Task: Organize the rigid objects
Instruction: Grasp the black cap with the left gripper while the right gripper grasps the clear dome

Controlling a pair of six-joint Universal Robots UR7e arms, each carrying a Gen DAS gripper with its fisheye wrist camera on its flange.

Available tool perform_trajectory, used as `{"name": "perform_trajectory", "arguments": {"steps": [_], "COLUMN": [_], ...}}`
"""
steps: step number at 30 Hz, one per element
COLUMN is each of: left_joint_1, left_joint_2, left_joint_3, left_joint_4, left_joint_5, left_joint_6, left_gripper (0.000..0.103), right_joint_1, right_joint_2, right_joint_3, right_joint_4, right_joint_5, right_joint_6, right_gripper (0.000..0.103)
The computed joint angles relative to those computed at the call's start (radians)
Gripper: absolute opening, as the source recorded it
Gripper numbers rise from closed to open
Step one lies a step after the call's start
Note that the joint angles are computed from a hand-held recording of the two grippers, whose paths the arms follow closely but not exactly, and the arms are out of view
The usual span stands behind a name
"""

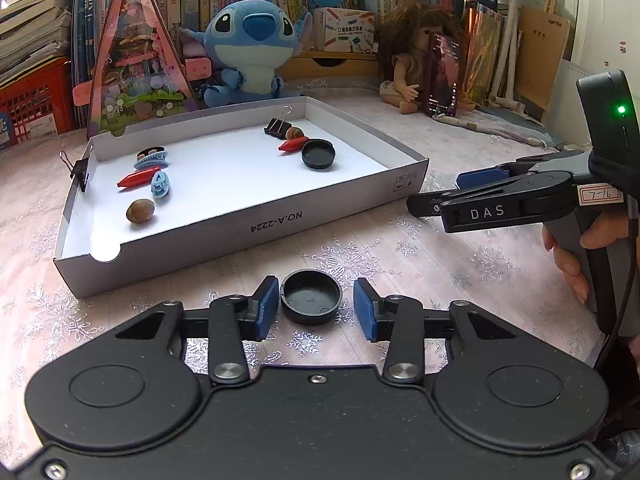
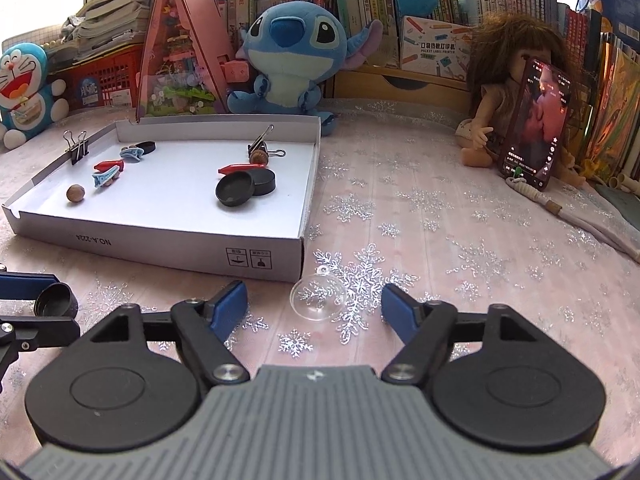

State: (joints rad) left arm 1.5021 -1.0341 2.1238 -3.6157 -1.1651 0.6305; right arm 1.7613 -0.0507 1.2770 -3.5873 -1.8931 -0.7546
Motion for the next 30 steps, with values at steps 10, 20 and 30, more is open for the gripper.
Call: {"name": "perform_trajectory", "arguments": {"steps": [10,20,30], "left_joint_1": [-0.004,-0.005,-0.003], "left_joint_2": [0.011,0.010,0.010], "left_joint_3": [0.002,0.004,0.003], "left_joint_4": [-0.030,-0.030,-0.034], "left_joint_5": [0.011,0.012,0.006], "left_joint_6": [0.017,0.016,0.012], "left_gripper": [0.031,0.030,0.030], "right_joint_1": [0.001,0.002,-0.001], "right_joint_2": [0.000,0.000,-0.004], "right_joint_3": [0.007,0.016,0.026], "right_joint_4": [0.006,-0.003,-0.011], "right_joint_5": [0.011,0.028,0.038], "right_joint_6": [0.004,-0.004,0.001], "right_gripper": [0.056,0.038,0.033]}}
